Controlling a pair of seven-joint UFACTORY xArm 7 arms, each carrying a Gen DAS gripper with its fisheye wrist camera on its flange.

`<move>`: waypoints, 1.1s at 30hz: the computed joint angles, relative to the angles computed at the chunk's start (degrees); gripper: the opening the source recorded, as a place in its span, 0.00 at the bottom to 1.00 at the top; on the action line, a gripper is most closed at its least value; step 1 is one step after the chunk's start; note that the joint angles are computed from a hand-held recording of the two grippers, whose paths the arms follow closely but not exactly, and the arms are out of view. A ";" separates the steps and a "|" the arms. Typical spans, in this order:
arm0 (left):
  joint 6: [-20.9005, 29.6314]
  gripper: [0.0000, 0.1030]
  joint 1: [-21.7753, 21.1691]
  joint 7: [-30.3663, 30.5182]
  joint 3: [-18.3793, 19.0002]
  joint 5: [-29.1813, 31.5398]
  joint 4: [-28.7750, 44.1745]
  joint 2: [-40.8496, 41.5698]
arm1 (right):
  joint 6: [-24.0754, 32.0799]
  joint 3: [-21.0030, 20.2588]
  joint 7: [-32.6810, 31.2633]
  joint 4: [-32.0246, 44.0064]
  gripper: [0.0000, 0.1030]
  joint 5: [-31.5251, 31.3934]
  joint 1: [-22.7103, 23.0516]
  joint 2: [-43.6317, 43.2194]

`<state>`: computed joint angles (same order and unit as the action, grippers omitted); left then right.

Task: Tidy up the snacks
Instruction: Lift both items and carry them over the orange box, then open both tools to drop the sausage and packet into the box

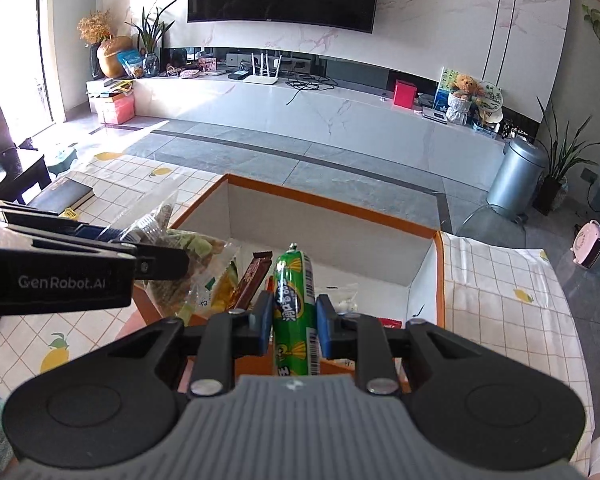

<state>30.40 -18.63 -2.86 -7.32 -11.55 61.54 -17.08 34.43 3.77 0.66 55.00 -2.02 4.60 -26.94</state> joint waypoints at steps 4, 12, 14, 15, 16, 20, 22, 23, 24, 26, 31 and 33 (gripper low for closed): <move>-0.68 0.39 0.63 0.71 0.19 1.01 1.63 2.12 | 0.03 -0.53 -0.60 3.70 0.19 0.22 -0.08 4.66; 0.61 0.39 1.72 0.49 -0.86 5.02 7.58 9.27 | 1.57 -1.42 -1.18 10.88 0.19 1.03 -0.64 14.23; 1.17 0.39 1.77 0.95 -0.95 5.77 8.54 11.09 | 2.08 -1.57 -1.31 11.88 0.19 0.75 -0.90 16.14; 1.61 0.39 1.77 1.07 -1.07 6.30 9.29 12.18 | 2.49 -1.66 -1.55 12.53 0.19 0.65 -0.97 17.15; 1.88 0.39 1.70 1.36 -1.15 6.51 9.64 12.94 | 2.82 -1.73 -1.84 13.01 0.19 0.57 -1.03 17.98; 3.29 0.39 1.43 1.96 -1.39 7.12 11.43 16.02 | 4.14 -2.09 -3.64 15.03 0.19 0.64 -1.22 21.37; 3.90 0.39 1.35 1.90 -1.42 7.59 12.37 17.45 | 4.68 -2.23 -4.31 15.74 0.19 0.85 -1.36 22.77; 4.08 0.39 1.32 1.82 -1.42 7.94 12.67 18.01 | 4.90 -2.28 -4.61 16.09 0.19 0.99 -1.41 23.41; 4.31 0.39 1.26 1.66 -1.42 8.40 12.99 18.52 | 5.23 -2.20 -4.54 16.15 0.19 0.94 -1.40 23.78; 4.90 0.39 1.15 1.41 -1.39 9.60 13.77 19.65 | 5.73 -2.27 -4.92 16.67 0.19 1.03 -1.49 24.90; 5.51 0.39 1.01 2.17 -1.34 10.31 15.09 21.79 | 7.22 -2.37 -5.70 18.33 0.19 1.53 -1.69 27.81; 5.69 0.39 0.97 2.53 -1.34 10.20 15.77 22.37 | 7.64 -2.30 -5.52 18.46 0.19 1.43 -1.63 28.52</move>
